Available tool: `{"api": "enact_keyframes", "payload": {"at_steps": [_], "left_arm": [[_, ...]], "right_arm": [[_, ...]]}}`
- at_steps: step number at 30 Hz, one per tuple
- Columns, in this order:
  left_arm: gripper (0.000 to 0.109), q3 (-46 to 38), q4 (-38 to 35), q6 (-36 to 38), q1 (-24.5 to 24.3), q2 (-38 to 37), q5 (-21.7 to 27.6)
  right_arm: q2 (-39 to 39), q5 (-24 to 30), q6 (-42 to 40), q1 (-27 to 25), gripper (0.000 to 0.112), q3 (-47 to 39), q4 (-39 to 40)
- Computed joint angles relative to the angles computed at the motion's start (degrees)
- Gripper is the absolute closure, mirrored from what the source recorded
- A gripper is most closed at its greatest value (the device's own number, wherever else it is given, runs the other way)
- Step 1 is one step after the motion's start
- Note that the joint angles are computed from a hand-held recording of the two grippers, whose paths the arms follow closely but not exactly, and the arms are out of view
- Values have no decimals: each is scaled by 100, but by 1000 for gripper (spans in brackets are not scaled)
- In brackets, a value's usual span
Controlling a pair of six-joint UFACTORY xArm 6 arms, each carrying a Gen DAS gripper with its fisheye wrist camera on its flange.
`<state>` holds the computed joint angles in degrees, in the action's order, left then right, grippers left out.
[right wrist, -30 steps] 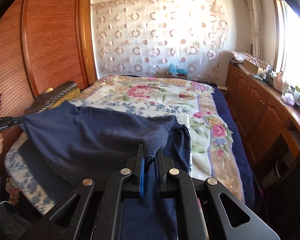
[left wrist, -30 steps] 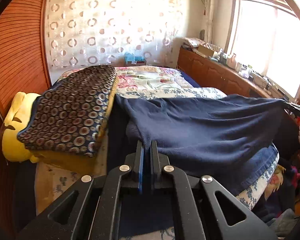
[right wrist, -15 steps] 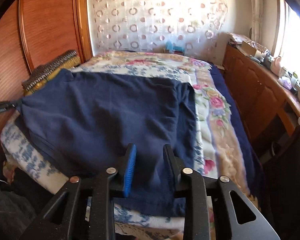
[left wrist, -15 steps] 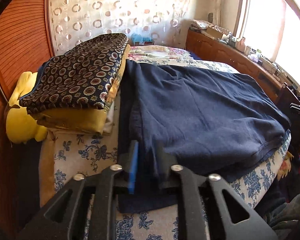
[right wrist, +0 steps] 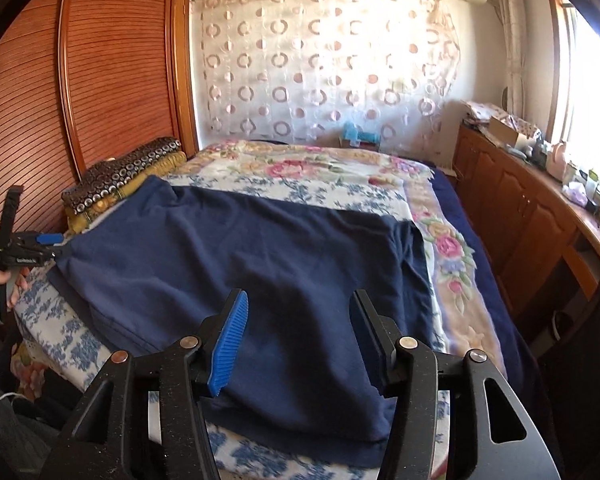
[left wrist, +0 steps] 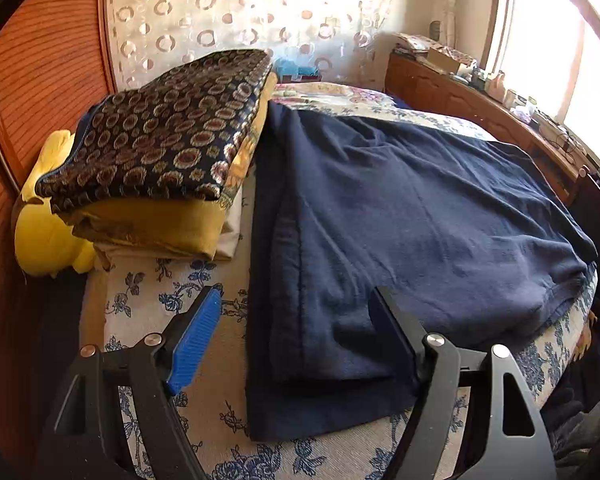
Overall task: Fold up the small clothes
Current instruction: 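Move the left gripper to the shirt's edge and grasp it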
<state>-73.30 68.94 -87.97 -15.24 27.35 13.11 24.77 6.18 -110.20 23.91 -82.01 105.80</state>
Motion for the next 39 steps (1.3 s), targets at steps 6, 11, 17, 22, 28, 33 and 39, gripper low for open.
{"api": "enact_keyframes", "payload": {"at_steps": [6,11,17,22,28,33,39], "left_arm": [[32,-80,-78,-56,19,117,68],[32,-149,-390,185,51,244,71],[32,-221,-430,207,36,332,123],[32,-290,-385,174,-19,374,200],[32,-431,-590,416,-56,474,185],[32,-531,-610,522,-106,540,224],[66,-530,-588,631,-138,527,114]], "right_arm": [[6,5,-422,49,57,-43,436],[95,5,-386,113,54,-132,353],[79,93,-615,192,52,-128,501],[170,91,-690,209,52,-213,531],[442,-62,-219,252,52,-392,95],[819,-249,414,327,52,-645,-550],[1195,-269,1449,382,52,-825,-1595]]}}
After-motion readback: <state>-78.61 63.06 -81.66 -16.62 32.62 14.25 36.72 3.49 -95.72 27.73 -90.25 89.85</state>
